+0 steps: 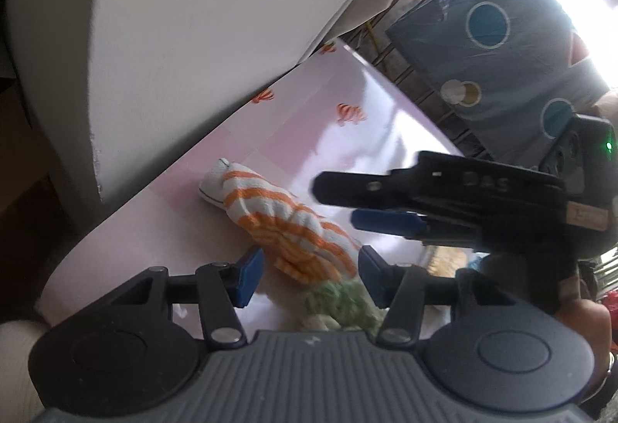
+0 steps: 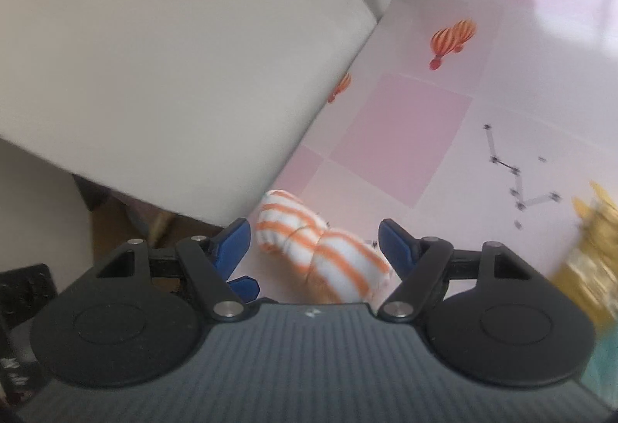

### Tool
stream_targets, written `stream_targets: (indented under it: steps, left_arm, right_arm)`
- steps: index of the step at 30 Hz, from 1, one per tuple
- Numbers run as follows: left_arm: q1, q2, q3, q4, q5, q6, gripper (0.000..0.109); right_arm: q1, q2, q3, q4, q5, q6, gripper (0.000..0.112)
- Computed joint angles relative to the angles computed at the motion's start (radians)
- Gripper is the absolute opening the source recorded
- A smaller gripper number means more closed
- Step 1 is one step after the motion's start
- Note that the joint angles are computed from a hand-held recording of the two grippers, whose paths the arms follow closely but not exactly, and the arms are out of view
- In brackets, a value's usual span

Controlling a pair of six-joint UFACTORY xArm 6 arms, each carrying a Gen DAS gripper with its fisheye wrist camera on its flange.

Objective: Organize soft objects
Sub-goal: 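Move the right gripper to the orange-white striped towel and grasp it, then lift the striped towel with the right gripper and carry it over the box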

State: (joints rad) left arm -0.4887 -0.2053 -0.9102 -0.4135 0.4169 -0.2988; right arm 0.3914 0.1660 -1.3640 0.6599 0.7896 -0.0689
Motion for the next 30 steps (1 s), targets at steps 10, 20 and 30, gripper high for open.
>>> stream_targets:
  steps: [10, 20, 30]
  left_arm:
    - [-0.021, 0.098, -0.057, 0.112, -0.045, -0.087, 0.044]
    - [-0.057, -0.033, -0.029, 0.453, -0.121, -0.287, 0.043]
    - [-0.231, -0.182, -0.041, 0.605, -0.096, -0.316, 0.043]
  right_arm:
    - [-0.011, 0.068, -0.057, 0.029, 0.064, -0.041, 0.051]
    - [0.001, -0.122, 0.046, 0.081, -0.042, -0.076, 0.05]
    - [-0.07, -0.543, 0.269, 0.003, -0.01, 0.081, 0.05]
